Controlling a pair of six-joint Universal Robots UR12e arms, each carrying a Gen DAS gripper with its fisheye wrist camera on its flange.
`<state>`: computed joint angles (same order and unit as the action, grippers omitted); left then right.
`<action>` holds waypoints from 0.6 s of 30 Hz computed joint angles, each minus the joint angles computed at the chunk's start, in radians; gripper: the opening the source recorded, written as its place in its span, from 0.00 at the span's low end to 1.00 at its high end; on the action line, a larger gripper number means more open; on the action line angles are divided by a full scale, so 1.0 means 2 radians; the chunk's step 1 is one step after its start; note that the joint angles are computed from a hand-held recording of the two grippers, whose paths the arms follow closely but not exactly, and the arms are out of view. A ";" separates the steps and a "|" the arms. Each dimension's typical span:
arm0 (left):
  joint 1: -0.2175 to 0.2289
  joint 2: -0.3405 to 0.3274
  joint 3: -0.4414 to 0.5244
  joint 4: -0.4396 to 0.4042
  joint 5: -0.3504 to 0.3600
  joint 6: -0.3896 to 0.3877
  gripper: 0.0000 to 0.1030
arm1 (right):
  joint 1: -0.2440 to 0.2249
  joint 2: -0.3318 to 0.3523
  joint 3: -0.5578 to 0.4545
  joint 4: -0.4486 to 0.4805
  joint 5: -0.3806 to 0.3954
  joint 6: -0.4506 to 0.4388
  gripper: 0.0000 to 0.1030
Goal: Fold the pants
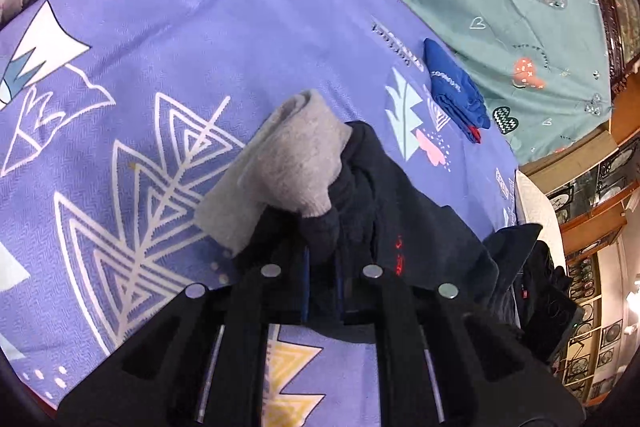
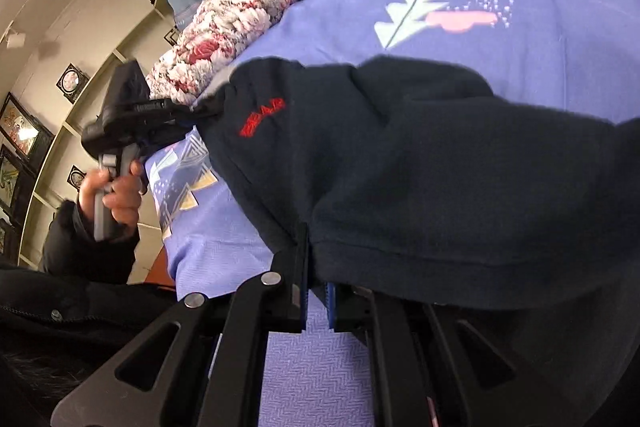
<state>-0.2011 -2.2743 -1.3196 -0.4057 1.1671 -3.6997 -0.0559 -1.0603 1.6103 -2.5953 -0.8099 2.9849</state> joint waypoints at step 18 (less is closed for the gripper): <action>-0.009 0.037 -0.038 -0.012 0.069 0.023 0.59 | -0.035 -0.046 0.052 -0.006 -0.020 0.060 0.60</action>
<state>-0.2192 -2.2006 -1.3965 -0.4296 1.3059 -3.6539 -0.1268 -1.1526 1.7149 -2.6077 -0.8491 3.1056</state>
